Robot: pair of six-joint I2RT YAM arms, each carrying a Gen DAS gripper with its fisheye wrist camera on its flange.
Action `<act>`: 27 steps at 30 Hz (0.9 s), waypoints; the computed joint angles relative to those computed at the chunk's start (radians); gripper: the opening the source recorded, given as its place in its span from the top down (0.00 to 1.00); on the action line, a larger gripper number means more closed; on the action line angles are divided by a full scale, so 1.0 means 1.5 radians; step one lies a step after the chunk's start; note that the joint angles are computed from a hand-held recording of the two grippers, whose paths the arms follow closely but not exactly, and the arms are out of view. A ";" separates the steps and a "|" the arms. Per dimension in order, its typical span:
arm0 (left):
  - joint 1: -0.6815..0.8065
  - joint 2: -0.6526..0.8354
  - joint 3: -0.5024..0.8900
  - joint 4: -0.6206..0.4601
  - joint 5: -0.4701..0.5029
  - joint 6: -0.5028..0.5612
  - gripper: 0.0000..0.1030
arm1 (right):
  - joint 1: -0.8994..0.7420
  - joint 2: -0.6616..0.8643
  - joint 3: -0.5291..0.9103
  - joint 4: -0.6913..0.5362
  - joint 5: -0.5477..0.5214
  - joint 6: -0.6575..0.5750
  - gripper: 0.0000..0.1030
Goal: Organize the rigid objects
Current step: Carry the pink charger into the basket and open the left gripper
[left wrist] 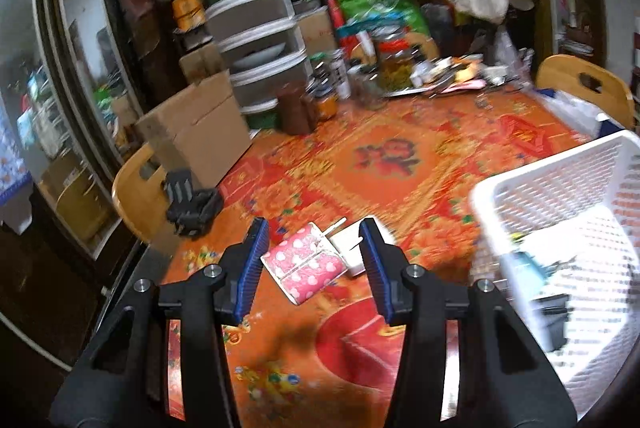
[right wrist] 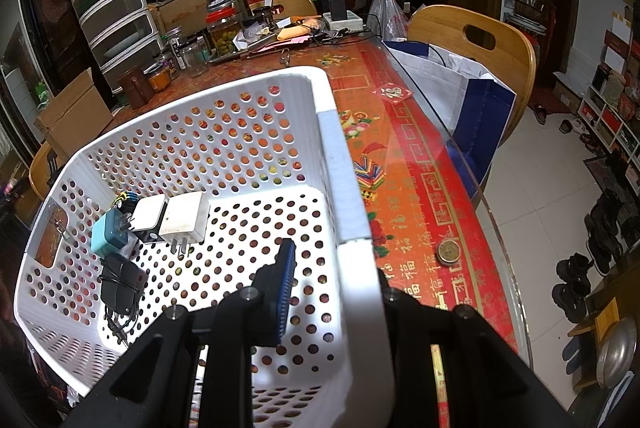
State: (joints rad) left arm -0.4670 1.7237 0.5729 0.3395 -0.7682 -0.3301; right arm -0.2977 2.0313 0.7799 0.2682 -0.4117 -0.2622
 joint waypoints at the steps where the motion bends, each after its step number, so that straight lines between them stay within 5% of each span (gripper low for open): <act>1: -0.017 -0.017 0.010 -0.029 0.000 -0.003 0.57 | 0.000 0.000 0.000 0.000 0.000 0.000 0.76; 7: -0.111 0.000 0.147 -0.210 0.012 0.003 0.57 | -0.001 0.001 0.003 -0.001 -0.004 -0.002 0.76; 23: -0.166 0.481 0.798 -0.676 0.157 0.057 0.57 | 0.001 -0.002 0.005 -0.006 -0.005 -0.004 0.76; 27: -0.169 0.550 0.890 -0.746 0.166 0.070 0.57 | 0.000 -0.001 0.006 -0.005 -0.009 -0.003 0.76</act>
State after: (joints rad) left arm -0.7201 2.5491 1.9077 -0.7802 -0.5197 -0.2245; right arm -0.2973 2.0303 0.7888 0.2611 -0.4248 -0.2672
